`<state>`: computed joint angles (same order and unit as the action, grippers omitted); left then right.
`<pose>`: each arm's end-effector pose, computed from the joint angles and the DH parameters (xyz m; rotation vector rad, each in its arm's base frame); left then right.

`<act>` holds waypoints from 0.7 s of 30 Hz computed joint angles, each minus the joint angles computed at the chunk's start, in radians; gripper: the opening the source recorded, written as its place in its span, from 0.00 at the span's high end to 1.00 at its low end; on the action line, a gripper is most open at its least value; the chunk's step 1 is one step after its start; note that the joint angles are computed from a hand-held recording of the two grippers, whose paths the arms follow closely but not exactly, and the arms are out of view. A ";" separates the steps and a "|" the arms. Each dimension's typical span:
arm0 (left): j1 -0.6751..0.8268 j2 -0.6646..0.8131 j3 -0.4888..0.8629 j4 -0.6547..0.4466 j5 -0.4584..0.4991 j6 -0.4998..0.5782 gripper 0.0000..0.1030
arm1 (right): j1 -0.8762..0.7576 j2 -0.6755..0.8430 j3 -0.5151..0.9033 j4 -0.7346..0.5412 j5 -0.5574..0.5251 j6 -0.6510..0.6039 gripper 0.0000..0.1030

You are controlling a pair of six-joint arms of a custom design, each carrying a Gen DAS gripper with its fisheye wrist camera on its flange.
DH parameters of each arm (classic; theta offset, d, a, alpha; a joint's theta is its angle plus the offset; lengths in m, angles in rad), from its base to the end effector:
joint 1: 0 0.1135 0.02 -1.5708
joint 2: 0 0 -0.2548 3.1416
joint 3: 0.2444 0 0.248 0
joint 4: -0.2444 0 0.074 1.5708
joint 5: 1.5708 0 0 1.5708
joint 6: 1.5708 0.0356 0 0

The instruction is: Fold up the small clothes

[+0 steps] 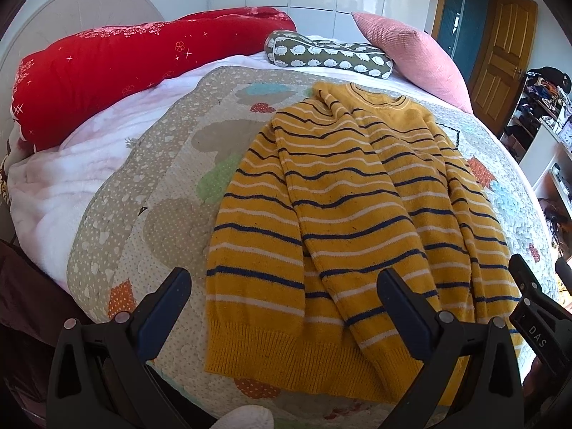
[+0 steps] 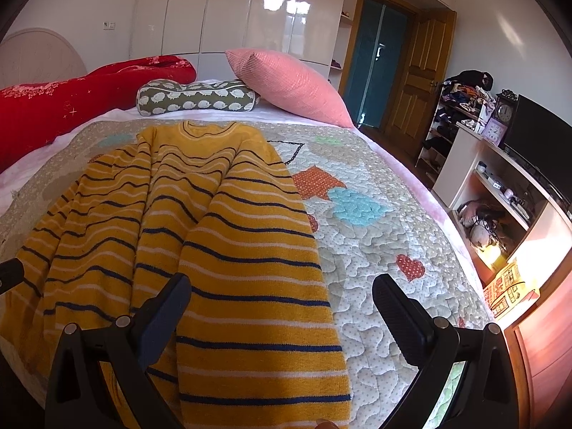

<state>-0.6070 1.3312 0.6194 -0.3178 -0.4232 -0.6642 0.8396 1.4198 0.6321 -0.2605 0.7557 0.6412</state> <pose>0.2020 -0.1225 0.1580 -0.2172 2.4584 0.0201 0.1810 0.1652 0.1506 0.0148 2.2656 -0.2537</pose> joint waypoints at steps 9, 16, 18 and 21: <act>0.012 0.007 -0.005 0.012 0.009 0.001 0.00 | -0.004 0.010 0.005 -0.002 -0.012 0.002 0.01; 0.026 0.010 -0.013 0.021 0.025 -0.001 0.00 | -0.012 0.019 0.006 0.000 -0.028 0.006 0.01; 0.028 0.010 -0.015 0.021 0.026 -0.002 0.00 | -0.014 0.020 0.005 0.001 -0.031 0.007 0.01; 0.030 0.014 -0.013 0.021 0.027 -0.006 0.00 | -0.016 0.024 0.005 0.002 -0.032 0.009 0.01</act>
